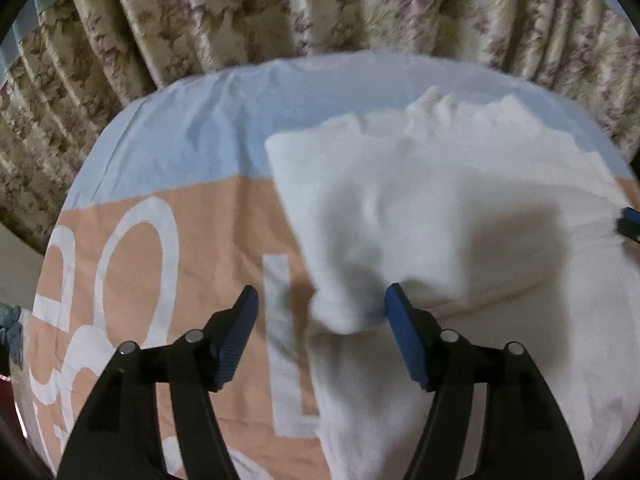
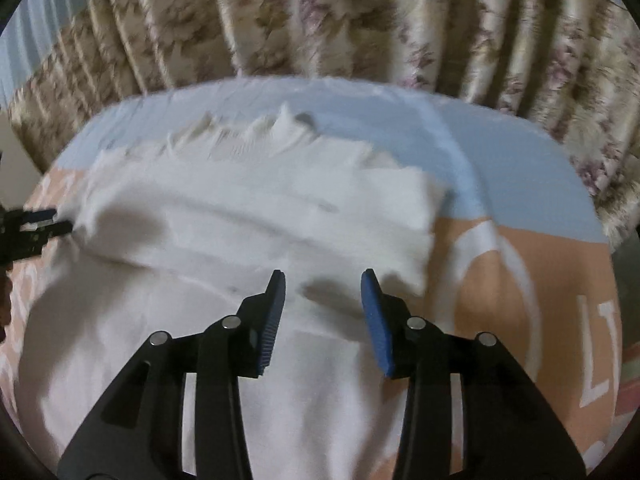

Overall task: Fold small clothes
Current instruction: 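Open both tools and withdraw them from the folded sweater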

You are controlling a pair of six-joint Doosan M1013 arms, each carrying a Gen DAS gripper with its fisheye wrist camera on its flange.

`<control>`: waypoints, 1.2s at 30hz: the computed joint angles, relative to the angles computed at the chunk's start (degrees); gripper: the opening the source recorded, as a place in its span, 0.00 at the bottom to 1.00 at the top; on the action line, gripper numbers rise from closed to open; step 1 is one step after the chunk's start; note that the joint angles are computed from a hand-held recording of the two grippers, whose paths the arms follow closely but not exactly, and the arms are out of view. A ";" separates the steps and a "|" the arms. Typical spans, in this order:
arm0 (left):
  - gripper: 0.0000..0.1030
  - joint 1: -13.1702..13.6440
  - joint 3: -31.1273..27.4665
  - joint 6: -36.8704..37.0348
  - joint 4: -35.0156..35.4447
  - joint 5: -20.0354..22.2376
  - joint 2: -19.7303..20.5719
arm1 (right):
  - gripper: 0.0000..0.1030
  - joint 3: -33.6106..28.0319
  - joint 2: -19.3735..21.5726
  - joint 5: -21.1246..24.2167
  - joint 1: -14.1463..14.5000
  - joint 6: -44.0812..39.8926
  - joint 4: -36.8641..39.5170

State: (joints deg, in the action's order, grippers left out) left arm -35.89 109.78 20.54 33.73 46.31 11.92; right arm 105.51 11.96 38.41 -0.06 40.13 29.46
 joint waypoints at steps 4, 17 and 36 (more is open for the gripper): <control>0.78 1.37 1.92 -2.01 -0.35 -2.90 -1.23 | 0.37 0.48 0.29 -1.26 -1.20 -0.87 0.57; 0.89 -4.85 -1.22 -4.48 5.21 8.01 -2.56 | 0.80 2.17 -5.60 5.06 -4.71 -10.39 12.90; 0.94 -14.26 1.27 -14.14 2.88 9.50 -6.02 | 0.97 10.10 -14.35 4.68 -4.66 -5.33 8.46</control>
State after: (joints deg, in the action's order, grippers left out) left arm -50.15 111.05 6.39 36.61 55.81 5.90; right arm 115.61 -2.40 43.09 -4.71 34.79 37.92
